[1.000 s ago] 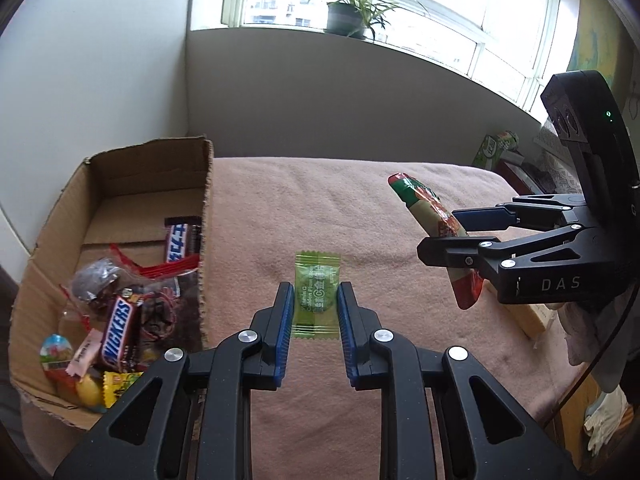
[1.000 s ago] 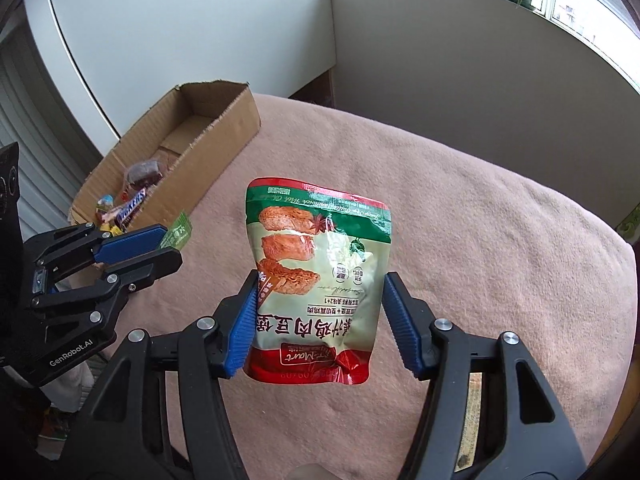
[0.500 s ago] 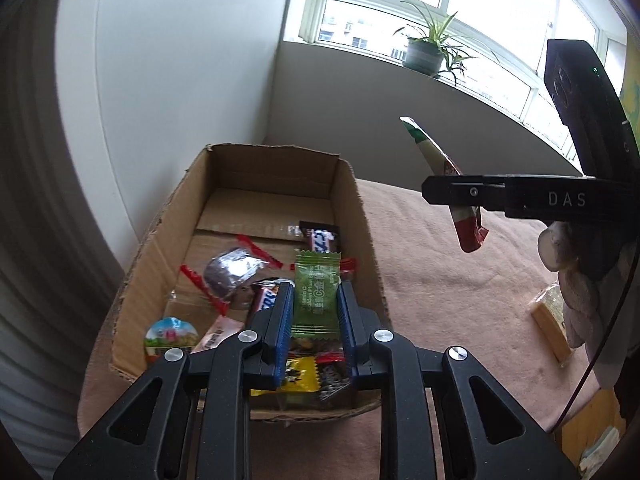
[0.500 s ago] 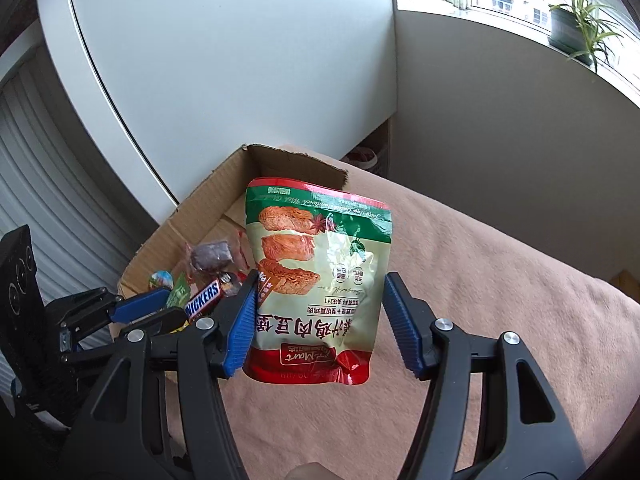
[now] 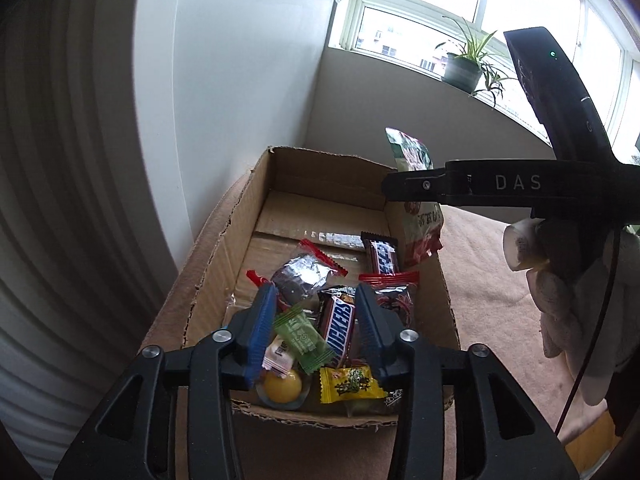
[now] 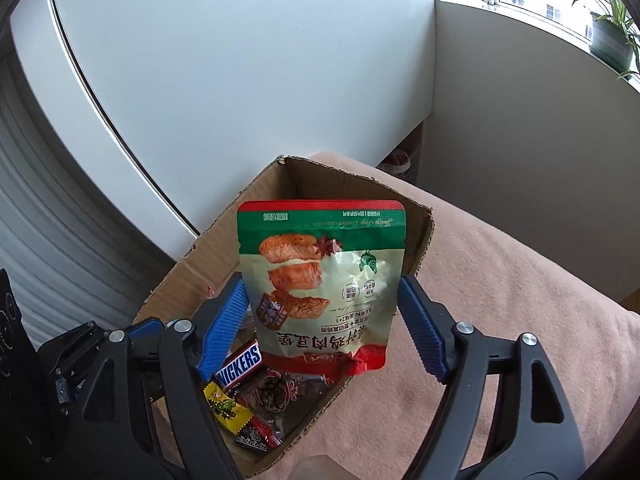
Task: Organize snacks
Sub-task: 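Carry both held snacks into the cardboard box and open both grippers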
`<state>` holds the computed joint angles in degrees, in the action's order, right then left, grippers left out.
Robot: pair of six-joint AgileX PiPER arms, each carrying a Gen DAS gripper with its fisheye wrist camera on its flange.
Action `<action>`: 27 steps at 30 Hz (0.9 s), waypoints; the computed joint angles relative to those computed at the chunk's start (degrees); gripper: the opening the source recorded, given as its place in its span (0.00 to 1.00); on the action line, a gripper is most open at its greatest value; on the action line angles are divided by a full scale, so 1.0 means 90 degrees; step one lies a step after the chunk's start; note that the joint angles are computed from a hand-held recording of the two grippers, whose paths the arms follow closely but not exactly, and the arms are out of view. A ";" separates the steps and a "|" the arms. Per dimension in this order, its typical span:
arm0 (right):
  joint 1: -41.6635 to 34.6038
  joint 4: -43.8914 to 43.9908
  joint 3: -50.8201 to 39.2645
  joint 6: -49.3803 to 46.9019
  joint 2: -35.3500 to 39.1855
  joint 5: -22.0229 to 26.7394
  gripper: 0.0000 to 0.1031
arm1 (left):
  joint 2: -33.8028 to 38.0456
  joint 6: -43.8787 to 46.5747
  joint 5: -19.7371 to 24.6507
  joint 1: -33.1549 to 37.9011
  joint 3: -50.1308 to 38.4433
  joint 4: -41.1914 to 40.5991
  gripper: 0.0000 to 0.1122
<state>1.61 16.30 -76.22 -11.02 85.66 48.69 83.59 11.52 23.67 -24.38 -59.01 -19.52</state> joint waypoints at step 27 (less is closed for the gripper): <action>0.0339 -0.0118 -0.0362 -0.0062 0.0072 -0.0240 0.90 | -0.0250 0.0200 0.0065 0.0007 0.0100 -0.0427 0.45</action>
